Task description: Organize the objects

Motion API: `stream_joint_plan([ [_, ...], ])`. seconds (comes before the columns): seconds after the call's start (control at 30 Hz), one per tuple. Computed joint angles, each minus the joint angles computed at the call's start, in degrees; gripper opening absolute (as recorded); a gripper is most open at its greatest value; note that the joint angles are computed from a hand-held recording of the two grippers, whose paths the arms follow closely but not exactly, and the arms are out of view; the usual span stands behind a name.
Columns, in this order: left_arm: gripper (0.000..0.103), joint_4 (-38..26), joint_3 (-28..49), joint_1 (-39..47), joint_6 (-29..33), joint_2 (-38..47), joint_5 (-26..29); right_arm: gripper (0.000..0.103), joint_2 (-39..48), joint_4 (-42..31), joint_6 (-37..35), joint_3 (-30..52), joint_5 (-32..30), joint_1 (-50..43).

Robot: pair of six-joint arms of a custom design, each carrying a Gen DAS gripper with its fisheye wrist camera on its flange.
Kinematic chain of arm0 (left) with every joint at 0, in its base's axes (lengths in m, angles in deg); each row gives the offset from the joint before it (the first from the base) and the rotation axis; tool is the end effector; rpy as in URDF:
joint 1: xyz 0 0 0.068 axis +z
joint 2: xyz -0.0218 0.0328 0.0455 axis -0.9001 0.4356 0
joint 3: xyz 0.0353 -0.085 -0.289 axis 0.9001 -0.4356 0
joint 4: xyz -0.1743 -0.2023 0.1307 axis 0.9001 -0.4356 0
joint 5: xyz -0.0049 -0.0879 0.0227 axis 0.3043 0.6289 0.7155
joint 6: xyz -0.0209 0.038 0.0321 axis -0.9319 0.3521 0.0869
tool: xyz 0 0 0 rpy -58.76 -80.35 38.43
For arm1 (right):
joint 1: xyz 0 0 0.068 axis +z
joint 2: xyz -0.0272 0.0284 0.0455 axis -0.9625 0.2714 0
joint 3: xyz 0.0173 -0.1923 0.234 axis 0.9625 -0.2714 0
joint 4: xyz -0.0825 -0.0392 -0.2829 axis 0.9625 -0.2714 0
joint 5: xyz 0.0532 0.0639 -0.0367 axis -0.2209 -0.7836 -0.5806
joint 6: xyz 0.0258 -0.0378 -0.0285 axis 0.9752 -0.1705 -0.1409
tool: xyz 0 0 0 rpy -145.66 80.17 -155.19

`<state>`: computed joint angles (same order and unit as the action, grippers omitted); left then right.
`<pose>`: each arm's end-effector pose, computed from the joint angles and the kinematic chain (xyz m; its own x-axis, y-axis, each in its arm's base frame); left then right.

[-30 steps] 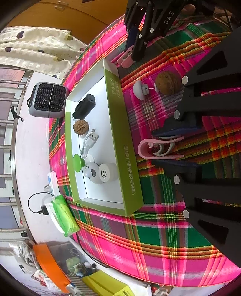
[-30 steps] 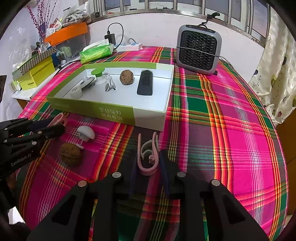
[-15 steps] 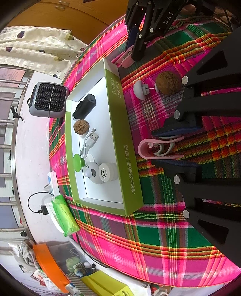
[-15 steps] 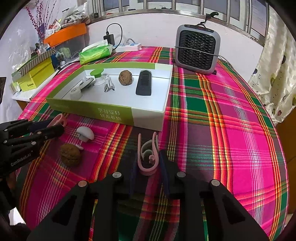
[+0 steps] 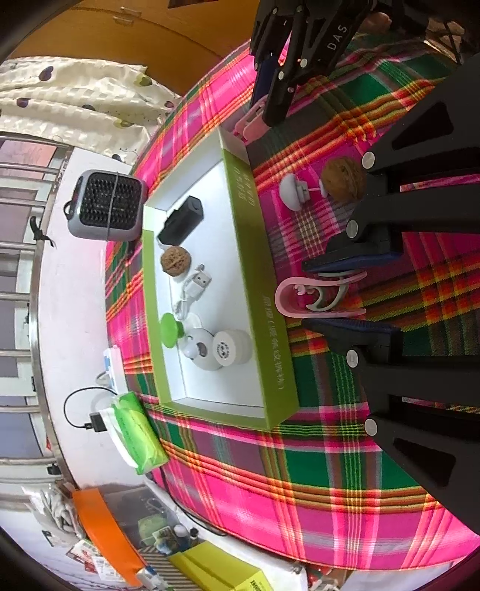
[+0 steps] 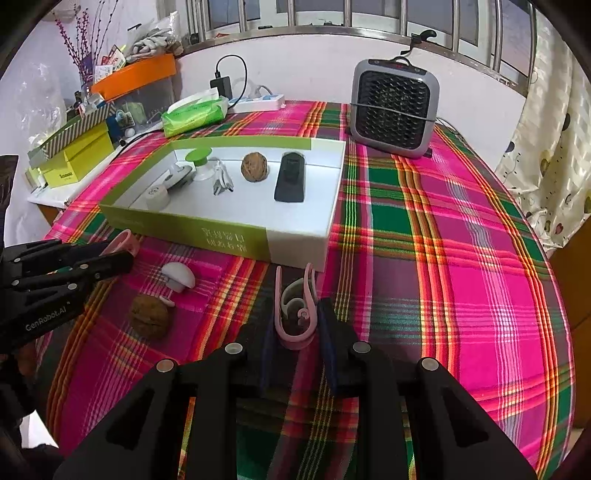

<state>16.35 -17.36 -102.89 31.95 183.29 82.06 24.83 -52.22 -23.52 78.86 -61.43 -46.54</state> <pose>0.2855 -0.2282 0.1030 -0.6259 0.4152 -0.6602 0.5774 0.8157 -0.0343 0.1943 0.0892 0.1011 -0.7522 0.0571 -0.6565 0.0532 0.9982 0.0259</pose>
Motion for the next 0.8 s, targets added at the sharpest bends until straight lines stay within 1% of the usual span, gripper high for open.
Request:
stream_joint_plan([
  [0.13, 0.021, -0.7, 0.0, 0.1, -0.2, -1.4, 1.6, 0.024, -2.4, -1.3, -0.5, 0.0, -0.1, 0.3],
  [0.43, 0.021, -1.9, 2.2, -0.1, 0.3, -2.3, 2.2, 0.024, -6.4, -3.7, -2.6, 1.1, -0.9, -0.6],
  [0.8, 0.022, -4.0, 8.3, 0.7, 0.8, 1.4, 3.4, 0.024, -2.4, -2.0, -6.4, 5.6, -5.1, -4.6],
])
